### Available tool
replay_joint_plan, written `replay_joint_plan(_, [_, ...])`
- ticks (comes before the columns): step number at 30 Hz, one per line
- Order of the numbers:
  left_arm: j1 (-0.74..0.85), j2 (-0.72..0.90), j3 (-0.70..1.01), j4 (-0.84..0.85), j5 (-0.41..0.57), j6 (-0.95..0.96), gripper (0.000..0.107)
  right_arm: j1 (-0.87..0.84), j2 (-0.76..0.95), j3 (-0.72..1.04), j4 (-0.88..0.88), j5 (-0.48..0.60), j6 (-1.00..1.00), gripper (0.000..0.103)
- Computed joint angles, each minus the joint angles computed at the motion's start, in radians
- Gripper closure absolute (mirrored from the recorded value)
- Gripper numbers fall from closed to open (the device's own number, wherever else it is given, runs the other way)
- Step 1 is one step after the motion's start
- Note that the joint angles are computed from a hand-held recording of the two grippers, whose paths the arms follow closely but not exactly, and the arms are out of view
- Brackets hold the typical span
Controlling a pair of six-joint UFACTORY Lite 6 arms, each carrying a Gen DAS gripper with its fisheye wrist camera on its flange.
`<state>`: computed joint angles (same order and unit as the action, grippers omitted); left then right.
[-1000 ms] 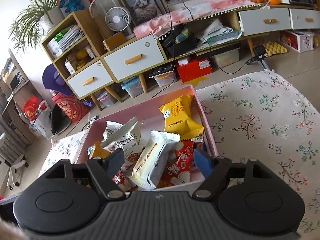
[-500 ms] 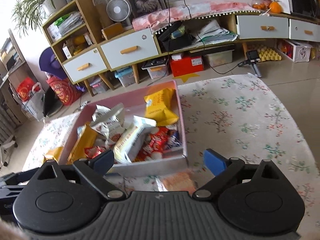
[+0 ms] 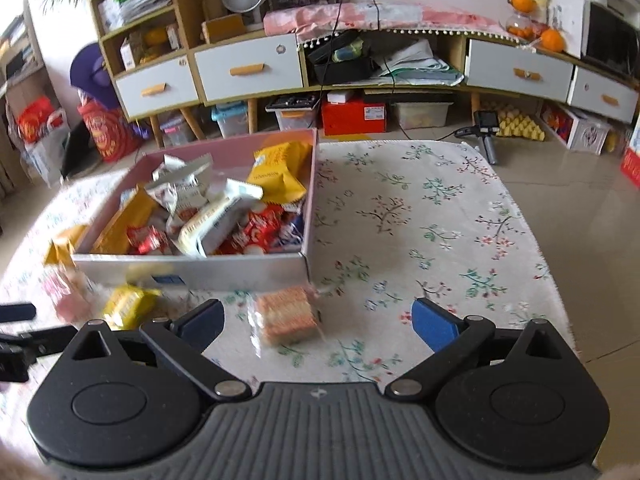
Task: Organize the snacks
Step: 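Withdraw both open tools back over the yellow and wafer packets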
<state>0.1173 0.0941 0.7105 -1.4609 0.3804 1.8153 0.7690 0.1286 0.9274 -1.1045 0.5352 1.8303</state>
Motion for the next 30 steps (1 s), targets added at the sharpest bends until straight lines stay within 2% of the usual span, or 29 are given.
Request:
replay_joint_plan(4, [-0.018, 0.0, -0.039, -0.094, -0.031, 0.139, 0.005, 0.014, 0.003, -0.022, 0.008, -0.002, -0.049, 0.003])
replay_joint_plan(11, [-0.045, 0.045, -0.046, -0.174, -0.043, 0.226, 0.005, 0.04, 0.082, -0.017, 0.017, -0.019, -0.13, 0.001])
replay_joint_plan(16, [-0.08, 0.079, -0.062, -0.328, -0.047, 0.412, 0.005, 0.037, 0.115, -0.021, -0.007, -0.06, -0.107, 0.0])
replay_joint_plan(21, [-0.087, 0.117, -0.071, -0.479, -0.001, 0.584, 0.004, 0.009, 0.11, -0.057, -0.168, -0.118, 0.079, 0.0])
replay_joint_plan(27, [-0.079, 0.151, -0.088, -0.632, 0.086, 0.776, 0.004, 0.017, 0.138, -0.099, -0.548, -0.098, 0.453, 0.0])
replay_joint_plan(30, [-0.081, 0.172, -0.085, -0.675, 0.122, 0.832, 0.004, -0.002, 0.146, -0.102, -0.661, -0.108, 0.526, 0.0])
